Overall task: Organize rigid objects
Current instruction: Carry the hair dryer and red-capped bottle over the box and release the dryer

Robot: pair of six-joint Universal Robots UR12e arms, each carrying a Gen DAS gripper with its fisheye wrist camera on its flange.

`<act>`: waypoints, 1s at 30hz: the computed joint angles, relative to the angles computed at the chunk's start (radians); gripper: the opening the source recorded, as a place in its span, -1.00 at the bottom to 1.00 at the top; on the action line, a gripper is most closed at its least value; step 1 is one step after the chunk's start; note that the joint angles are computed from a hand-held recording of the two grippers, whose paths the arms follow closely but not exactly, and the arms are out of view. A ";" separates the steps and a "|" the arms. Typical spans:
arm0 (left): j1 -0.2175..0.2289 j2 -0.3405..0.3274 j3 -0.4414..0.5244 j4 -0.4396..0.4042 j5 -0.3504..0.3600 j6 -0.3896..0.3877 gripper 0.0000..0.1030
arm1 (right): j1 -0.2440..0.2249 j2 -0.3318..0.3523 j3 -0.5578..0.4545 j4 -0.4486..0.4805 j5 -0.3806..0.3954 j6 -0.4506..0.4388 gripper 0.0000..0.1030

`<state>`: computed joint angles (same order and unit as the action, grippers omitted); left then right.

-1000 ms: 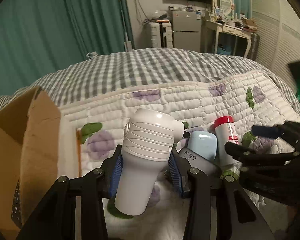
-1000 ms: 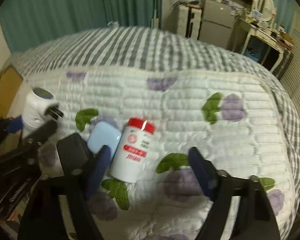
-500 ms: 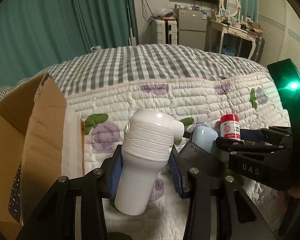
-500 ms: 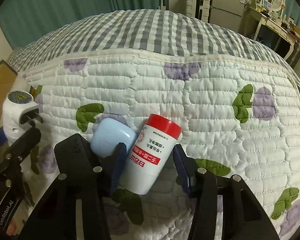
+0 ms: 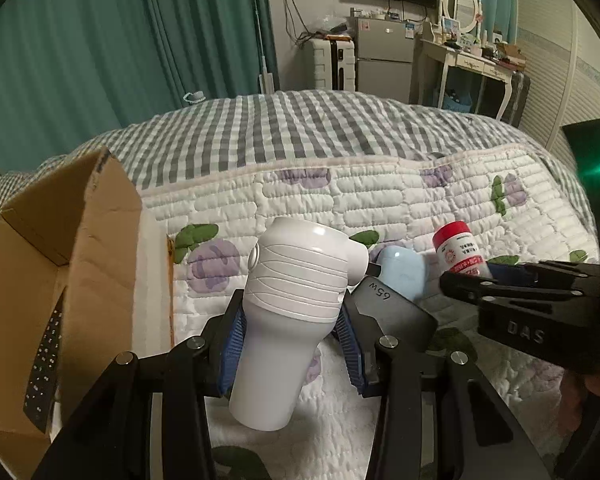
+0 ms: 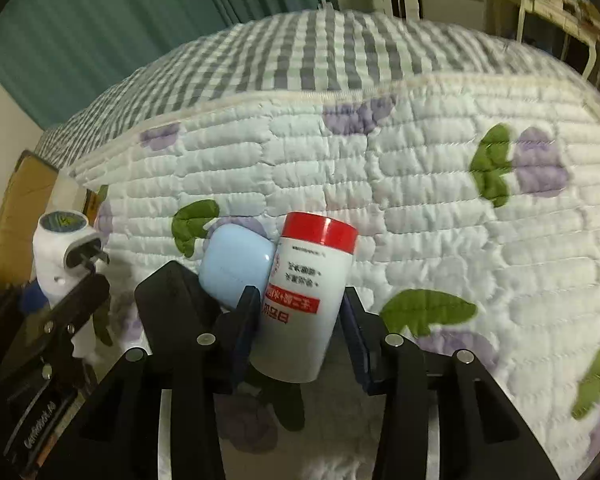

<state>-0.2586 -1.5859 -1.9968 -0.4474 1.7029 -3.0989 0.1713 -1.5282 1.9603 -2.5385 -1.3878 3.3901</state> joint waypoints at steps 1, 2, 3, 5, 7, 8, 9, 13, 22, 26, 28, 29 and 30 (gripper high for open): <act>0.000 0.005 0.000 -0.001 -0.004 0.001 -0.16 | 0.007 -0.016 0.012 -0.010 -0.022 -0.006 -0.24; 0.001 0.013 -0.001 -0.002 -0.012 0.003 -0.16 | 0.015 -0.027 0.015 -0.015 -0.046 -0.016 -0.26; 0.002 0.020 -0.001 -0.004 -0.019 0.003 -0.16 | 0.023 -0.037 0.017 -0.025 -0.071 -0.027 -0.27; 0.009 0.040 0.000 -0.010 -0.044 0.006 -0.16 | 0.033 -0.058 0.017 -0.027 -0.093 -0.034 -0.27; 0.015 0.060 0.001 -0.015 -0.062 0.004 -0.16 | 0.048 -0.079 0.014 -0.007 -0.133 -0.037 -0.27; 0.022 0.076 0.001 -0.015 -0.080 0.008 -0.16 | 0.063 -0.084 0.010 -0.001 -0.150 -0.030 -0.28; 0.025 0.086 0.000 -0.013 -0.086 0.013 -0.16 | 0.073 -0.095 0.008 0.004 -0.163 -0.023 -0.28; 0.051 0.136 0.000 -0.009 -0.129 0.032 -0.16 | 0.110 -0.122 -0.005 -0.015 -0.185 0.017 -0.28; 0.180 0.230 0.000 -0.018 -0.189 0.098 -0.15 | 0.238 -0.106 -0.134 -0.046 -0.289 0.019 -0.28; 0.255 0.251 -0.010 -0.041 -0.201 0.136 -0.15 | 0.298 -0.071 -0.193 -0.069 -0.315 -0.004 -0.28; 0.283 0.254 -0.016 -0.056 -0.208 0.152 -0.15 | 0.319 -0.053 -0.213 -0.080 -0.315 -0.009 -0.28; 0.303 0.253 -0.017 -0.072 -0.218 0.164 -0.15 | 0.334 -0.038 -0.226 -0.089 -0.317 -0.014 -0.28; 0.312 0.251 -0.019 -0.078 -0.222 0.168 -0.15 | 0.342 -0.030 -0.232 -0.094 -0.315 -0.017 -0.28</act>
<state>0.0534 -1.3354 -2.0155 -0.5258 1.4814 -2.9306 0.5136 -1.5577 1.7285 -2.6327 -1.7030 3.3729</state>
